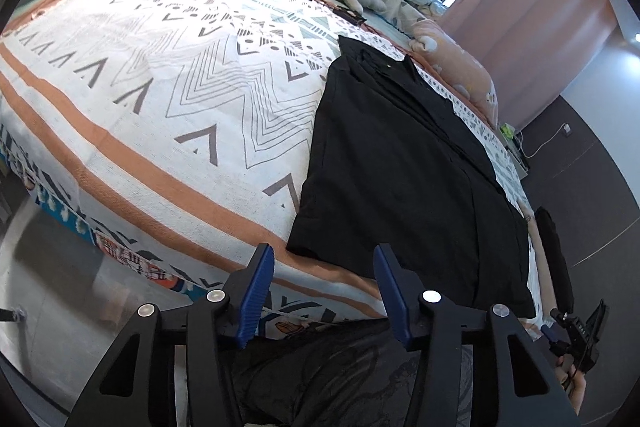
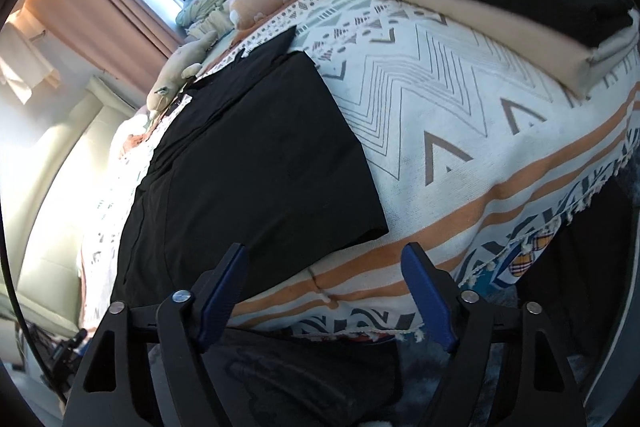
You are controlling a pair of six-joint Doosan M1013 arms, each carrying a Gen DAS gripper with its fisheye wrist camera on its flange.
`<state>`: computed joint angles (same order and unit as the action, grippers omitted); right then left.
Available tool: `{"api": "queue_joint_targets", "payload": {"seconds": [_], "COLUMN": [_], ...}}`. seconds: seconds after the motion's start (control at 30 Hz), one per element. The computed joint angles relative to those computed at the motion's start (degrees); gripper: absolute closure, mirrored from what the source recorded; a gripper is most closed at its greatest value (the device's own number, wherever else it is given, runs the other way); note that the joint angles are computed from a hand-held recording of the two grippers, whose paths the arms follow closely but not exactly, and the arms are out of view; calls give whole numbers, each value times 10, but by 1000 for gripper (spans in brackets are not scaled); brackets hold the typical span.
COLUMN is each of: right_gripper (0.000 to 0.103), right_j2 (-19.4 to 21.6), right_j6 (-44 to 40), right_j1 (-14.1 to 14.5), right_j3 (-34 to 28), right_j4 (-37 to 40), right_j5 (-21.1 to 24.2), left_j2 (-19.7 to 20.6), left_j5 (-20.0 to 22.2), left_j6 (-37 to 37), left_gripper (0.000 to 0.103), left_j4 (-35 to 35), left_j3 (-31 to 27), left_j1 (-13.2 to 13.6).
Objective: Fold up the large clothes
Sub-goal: 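Move both grippers to the hem of the narrowed shirt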
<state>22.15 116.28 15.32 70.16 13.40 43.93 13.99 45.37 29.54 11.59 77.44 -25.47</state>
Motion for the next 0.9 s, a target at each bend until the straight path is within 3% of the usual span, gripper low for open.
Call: {"api": "queue_joint_targets", "payload": {"seconds": [0.13, 0.37, 0.57, 0.73, 0.9], "right_gripper": [33, 34, 34, 35, 35], "right_j2": [17, 42, 39, 24, 24], "right_j6": [-8, 12, -15, -190, -206], "right_j1": [-10, -22, -35, -55, -49], "right_j3": [-10, -24, -2, 41, 33], "right_j4": [42, 74, 153, 397, 388], "right_j5": [5, 7, -26, -76, -81], "left_j2": [13, 35, 32, 12, 5], "left_j5": [1, 23, -4, -95, -108], "left_j6": [20, 7, 11, 65, 69], "left_gripper": [52, 52, 52, 52, 52], "left_j4": [-31, -75, -110, -245, -239], "left_j3": [-8, -19, -6, 30, 31], "left_j1": [10, 28, 37, 57, 53]}}
